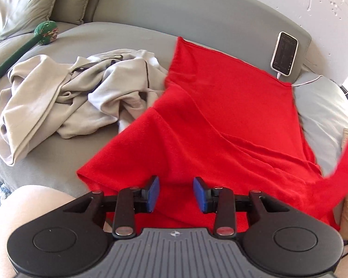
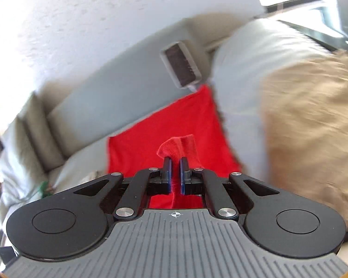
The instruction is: Fold clothes
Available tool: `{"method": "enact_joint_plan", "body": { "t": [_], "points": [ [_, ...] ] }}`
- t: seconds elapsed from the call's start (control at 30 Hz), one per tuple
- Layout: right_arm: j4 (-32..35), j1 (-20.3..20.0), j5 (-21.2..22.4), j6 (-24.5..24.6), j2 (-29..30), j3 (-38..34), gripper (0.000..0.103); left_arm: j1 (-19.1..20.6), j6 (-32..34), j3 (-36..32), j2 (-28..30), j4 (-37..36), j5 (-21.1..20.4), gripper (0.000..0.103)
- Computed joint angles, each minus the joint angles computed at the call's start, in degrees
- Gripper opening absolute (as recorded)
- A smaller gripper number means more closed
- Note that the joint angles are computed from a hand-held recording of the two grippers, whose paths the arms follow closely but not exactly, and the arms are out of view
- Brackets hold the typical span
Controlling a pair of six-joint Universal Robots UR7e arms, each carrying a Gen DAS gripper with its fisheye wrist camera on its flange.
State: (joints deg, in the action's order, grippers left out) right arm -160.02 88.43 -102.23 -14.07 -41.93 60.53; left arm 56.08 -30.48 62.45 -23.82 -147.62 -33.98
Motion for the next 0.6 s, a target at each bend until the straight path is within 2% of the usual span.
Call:
{"method": "enact_joint_plan", "body": {
  "t": [0.07,0.1,0.17,0.23,0.27,0.3,0.37,0.43,0.53,0.6],
  "points": [
    [5.15,-0.03,-8.13,1.23,-0.60,0.00,0.008,-0.14,0.59,-0.20,0.23,0.54,0.66,0.037],
    [8.16,-0.08,-11.90,2.12,-0.76,-0.24,0.011,-0.26,1.06,-0.40,0.40,1.08,1.14,0.037],
    [15.70,-0.17,-16.76,4.06,-1.16,-0.96,0.015,-0.48,1.38,-0.33,0.17,2.19,1.39,0.037],
    [17.67,0.18,-18.41,4.10,-2.27,0.33,0.041,-0.67,1.13,0.16,-0.58,3.36,0.94,0.037],
    [18.18,0.43,-19.17,3.88,-2.87,1.14,0.046,-0.86,1.99,1.28,-1.46,2.09,0.73,0.038],
    [16.74,0.97,-19.44,2.42,-3.67,2.61,0.049,-1.04,2.86,2.37,-2.31,0.82,0.52,0.039],
    [14.19,1.92,-18.19,-1.16,-4.91,4.54,0.049,-1.42,7.43,5.07,-3.94,-5.96,0.05,0.046],
    [12.15,2.53,-14.60,-3.99,-5.68,5.28,0.050,-1.60,11.76,6.33,-4.97,-11.57,0.37,0.049],
    [15.27,2.28,-7.39,-2.53,-4.26,1.67,0.051,-1.09,19.47,2.83,-3.76,-15.48,1.21,0.049],
    [17.95,2.15,-6.33,-0.12,-2.51,-1.21,0.051,0.05,25.37,-2.31,-1.65,-14.96,0.40,0.048]
  ]
}}
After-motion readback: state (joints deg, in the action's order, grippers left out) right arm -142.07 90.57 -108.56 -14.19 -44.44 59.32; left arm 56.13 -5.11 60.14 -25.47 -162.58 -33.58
